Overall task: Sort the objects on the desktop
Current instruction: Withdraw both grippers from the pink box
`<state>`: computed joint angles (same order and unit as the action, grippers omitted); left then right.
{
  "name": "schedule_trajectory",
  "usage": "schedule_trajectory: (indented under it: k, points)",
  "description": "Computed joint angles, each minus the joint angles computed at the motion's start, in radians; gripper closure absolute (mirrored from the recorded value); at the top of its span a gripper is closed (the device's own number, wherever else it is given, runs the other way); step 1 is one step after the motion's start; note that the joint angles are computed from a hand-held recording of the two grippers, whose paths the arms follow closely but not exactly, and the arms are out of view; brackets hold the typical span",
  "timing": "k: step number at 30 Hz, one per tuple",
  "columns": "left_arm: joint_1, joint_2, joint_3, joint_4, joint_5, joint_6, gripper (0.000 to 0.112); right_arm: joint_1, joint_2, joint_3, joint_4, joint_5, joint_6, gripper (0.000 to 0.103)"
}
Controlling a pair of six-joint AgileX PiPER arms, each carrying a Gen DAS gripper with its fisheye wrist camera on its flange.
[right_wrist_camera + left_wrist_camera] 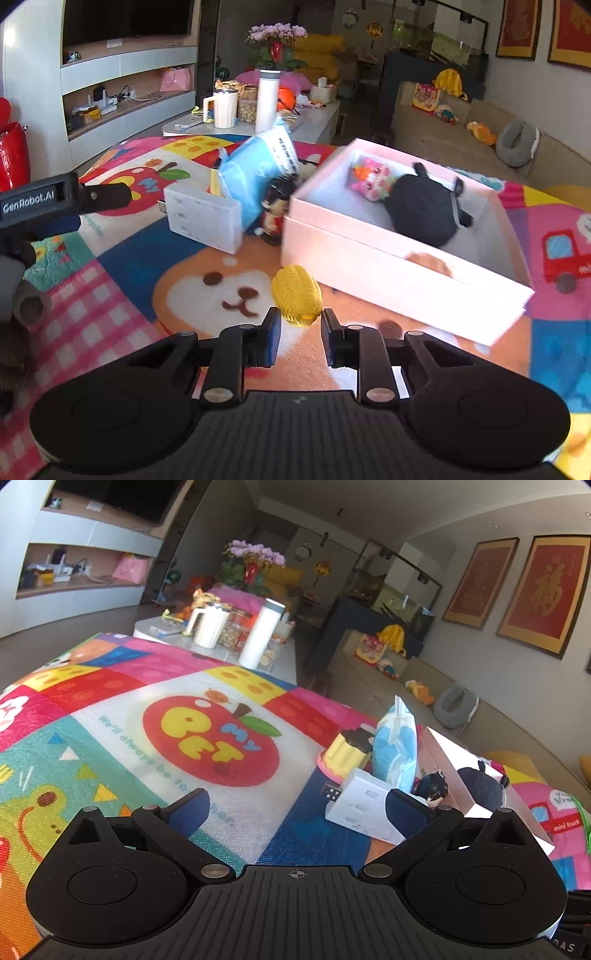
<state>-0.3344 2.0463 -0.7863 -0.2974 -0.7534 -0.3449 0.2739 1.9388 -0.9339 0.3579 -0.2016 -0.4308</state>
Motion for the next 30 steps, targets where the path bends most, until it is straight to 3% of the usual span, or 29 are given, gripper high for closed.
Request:
schedule_trajectory:
  k: [2, 4, 6, 8, 10, 12, 15, 18, 21, 22, 25, 30]
  points:
    - [-0.016, -0.003, -0.014, -0.044, 0.026, 0.056, 0.009, -0.054, -0.034, 0.089, -0.139, -0.069, 0.141, 0.078]
    - [-0.041, -0.005, -0.053, -0.142, 0.089, 0.177, 0.009, -0.121, -0.046, 0.161, -0.304, -0.158, 0.33, 0.054]
    - [-0.071, -0.001, -0.113, -0.264, 0.148, 0.352, 0.009, -0.187, -0.036, 0.208, -0.439, -0.253, 0.511, 0.04]
    - [-0.103, -0.001, -0.182, -0.412, 0.17, 0.536, 0.009, -0.232, -0.004, 0.223, -0.525, -0.315, 0.629, 0.037]
    - [-0.114, -0.005, -0.283, -0.573, 0.24, 0.736, 0.009, -0.265, 0.003, 0.218, -0.619, -0.329, 0.738, 0.034]
    - [-0.117, 0.03, -0.401, -0.723, 0.286, 0.936, 0.009, -0.286, 0.006, 0.24, -0.655, -0.393, 0.775, 0.022]
    - [-0.141, 0.105, -0.537, -0.941, 0.261, 1.236, 0.009, -0.304, 0.009, 0.259, -0.697, -0.456, 0.823, 0.018]
    - [-0.157, 0.101, -0.53, -1.085, 0.27, 1.465, 0.009, -0.322, 0.011, 0.273, -0.711, -0.495, 0.856, 0.016]
    - [-0.133, -0.04, -0.334, -0.89, 0.493, 1.363, 0.009, -0.336, 0.014, 0.281, -0.727, -0.527, 0.881, 0.009]
    - [-0.138, -0.083, -0.272, -0.79, 0.522, 1.274, 0.009, -0.338, 0.014, 0.283, -0.727, -0.533, 0.881, 0.006]
    - [-0.188, -0.131, -0.138, -0.575, 0.429, 1.064, 0.009, -0.32, 0.012, 0.284, -0.694, -0.527, 0.841, 0.006]
    - [-0.19, -0.103, -0.189, -0.649, 0.386, 1.09, 0.009, -0.29, 0.009, 0.307, -0.613, -0.555, 0.755, 0.006]
